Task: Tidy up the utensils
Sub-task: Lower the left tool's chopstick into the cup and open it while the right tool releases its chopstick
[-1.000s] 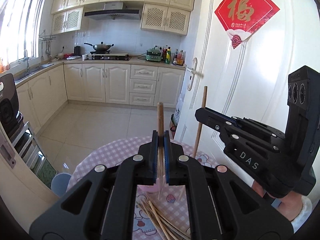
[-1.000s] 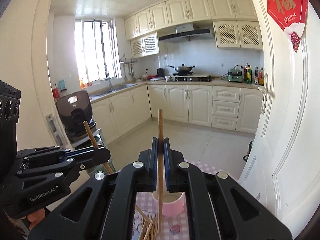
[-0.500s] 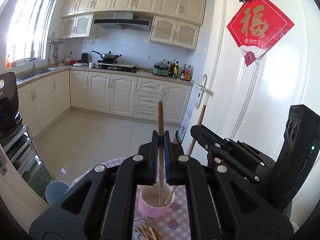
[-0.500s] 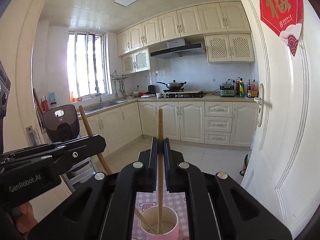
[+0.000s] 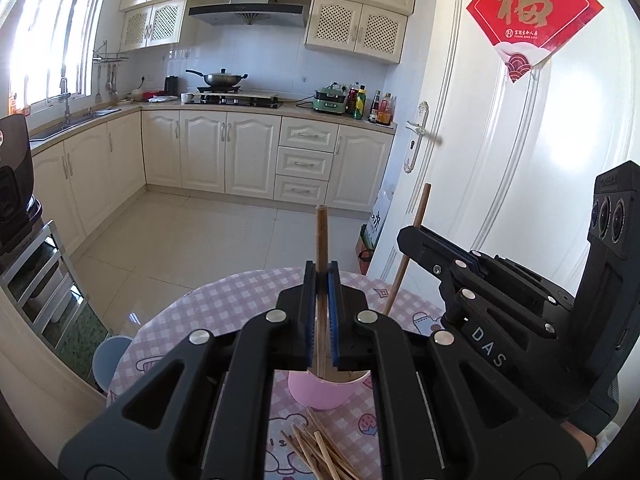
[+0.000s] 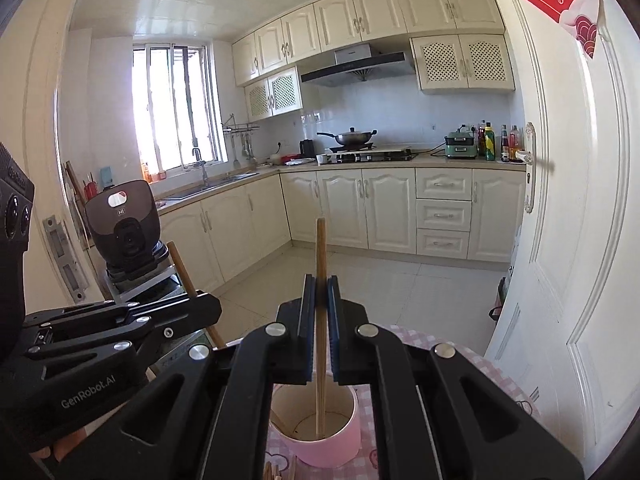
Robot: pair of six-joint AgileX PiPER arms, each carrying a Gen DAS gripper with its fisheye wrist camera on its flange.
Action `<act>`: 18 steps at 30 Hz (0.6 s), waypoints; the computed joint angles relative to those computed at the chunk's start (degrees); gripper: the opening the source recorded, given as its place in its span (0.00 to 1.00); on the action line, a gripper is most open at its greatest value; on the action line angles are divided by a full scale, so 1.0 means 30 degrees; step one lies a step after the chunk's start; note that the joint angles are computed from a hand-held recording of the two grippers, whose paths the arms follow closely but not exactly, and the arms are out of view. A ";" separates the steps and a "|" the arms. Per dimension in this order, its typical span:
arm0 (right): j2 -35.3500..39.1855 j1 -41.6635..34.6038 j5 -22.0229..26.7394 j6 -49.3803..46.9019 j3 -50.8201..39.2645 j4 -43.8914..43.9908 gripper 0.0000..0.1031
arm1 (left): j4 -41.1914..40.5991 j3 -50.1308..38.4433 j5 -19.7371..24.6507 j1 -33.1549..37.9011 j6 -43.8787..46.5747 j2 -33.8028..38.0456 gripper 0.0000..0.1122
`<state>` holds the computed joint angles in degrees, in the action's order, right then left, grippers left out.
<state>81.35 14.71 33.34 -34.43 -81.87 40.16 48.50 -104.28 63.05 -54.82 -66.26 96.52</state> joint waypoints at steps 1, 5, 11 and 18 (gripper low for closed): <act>-0.0013 0.0083 -0.0016 0.0027 0.0142 -0.0155 0.04 | -0.0110 -0.0176 0.0181 0.0026 0.0156 0.0147 0.05; 0.0166 0.0069 0.0248 -0.0023 0.0358 -0.0252 0.04 | -0.0257 0.0049 0.0283 0.0042 0.0284 0.0126 0.05; -0.0074 0.0130 0.0216 0.0254 0.0783 -0.0870 0.05 | -0.0544 -0.0083 0.0611 0.0044 0.0546 0.0157 0.06; -0.0578 -0.0390 0.0628 -0.0050 0.1304 -0.0188 0.05 | -0.1505 -0.0452 0.1168 0.0075 0.1271 0.0189 0.44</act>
